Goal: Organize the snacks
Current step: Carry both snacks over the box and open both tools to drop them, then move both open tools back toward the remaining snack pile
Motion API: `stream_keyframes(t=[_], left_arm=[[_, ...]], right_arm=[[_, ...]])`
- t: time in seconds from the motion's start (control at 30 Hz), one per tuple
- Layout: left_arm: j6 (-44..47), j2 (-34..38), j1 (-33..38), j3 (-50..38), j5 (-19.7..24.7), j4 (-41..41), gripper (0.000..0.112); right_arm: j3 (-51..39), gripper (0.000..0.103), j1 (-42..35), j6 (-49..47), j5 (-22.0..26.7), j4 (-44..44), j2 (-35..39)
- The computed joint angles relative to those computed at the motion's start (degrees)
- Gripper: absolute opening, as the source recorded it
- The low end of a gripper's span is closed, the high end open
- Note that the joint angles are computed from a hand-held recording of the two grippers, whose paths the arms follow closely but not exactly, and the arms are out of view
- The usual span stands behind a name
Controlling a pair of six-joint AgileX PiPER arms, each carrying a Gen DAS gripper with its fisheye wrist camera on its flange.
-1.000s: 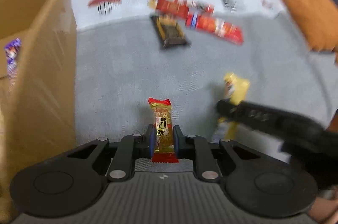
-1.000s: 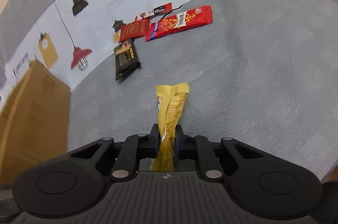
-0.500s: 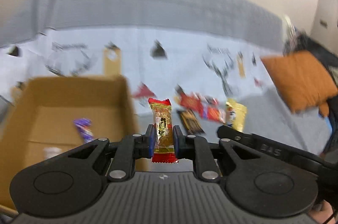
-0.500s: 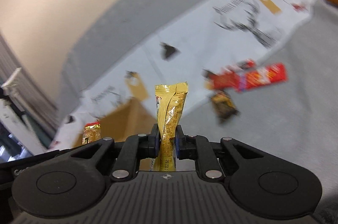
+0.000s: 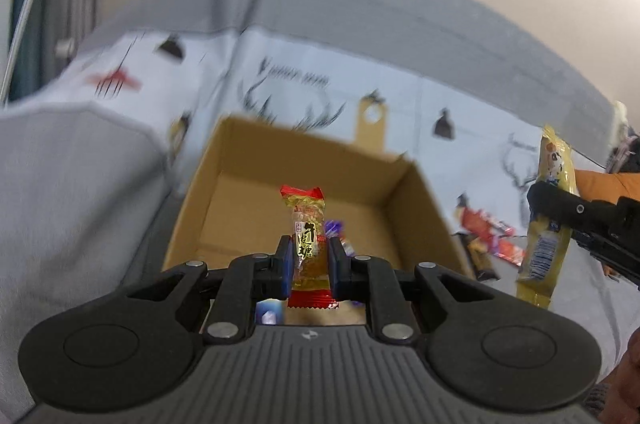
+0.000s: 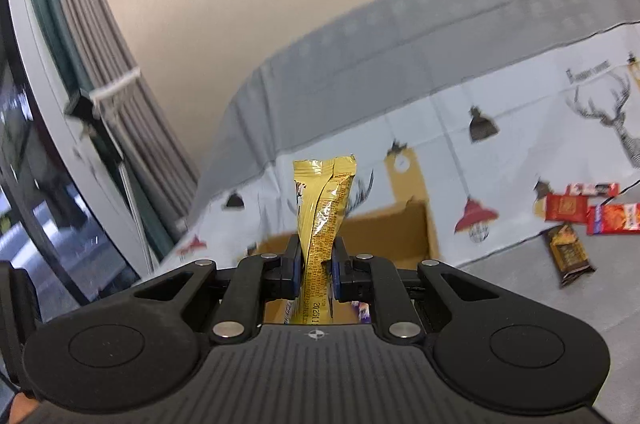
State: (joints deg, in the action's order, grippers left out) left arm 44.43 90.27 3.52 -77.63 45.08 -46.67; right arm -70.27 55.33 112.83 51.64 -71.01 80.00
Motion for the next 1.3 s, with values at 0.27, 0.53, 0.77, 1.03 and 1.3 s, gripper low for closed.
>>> stream_keyframes(t=[0.27,0.53,0.77,1.03,1.3], left_arm=[[-0.82,8.68,1.94,-3.84,2.19,1.86,0.019],[-5.44,12.08,-0.44,-9.54,3.54,4.61,0.093],[-5.23,5.99,-6.36,-5.41,-3.49,5.74,0.102],[-24.78,10.17,-24.58,-13.79,-7.98,19.93,0.103],[-50.70,27.30,-42.75,-37.71,-2.04,43.10,0.103]], right_arm=[[-8.29,0.015,-8.02,-13.78,-9.42,13.22,11.81],[-11.30,0.058,-17.41,-36.86,-18.29,35.64,17.17],[1.76,0.079,-18.18,-14.42,-23.86,16.35,8.20],[17.64,0.081,-24.78,-5.25,-23.35,8.67,-5.93],[34.98,0.083,-40.16,-0.78,-28.30,-2.24,-18.60]])
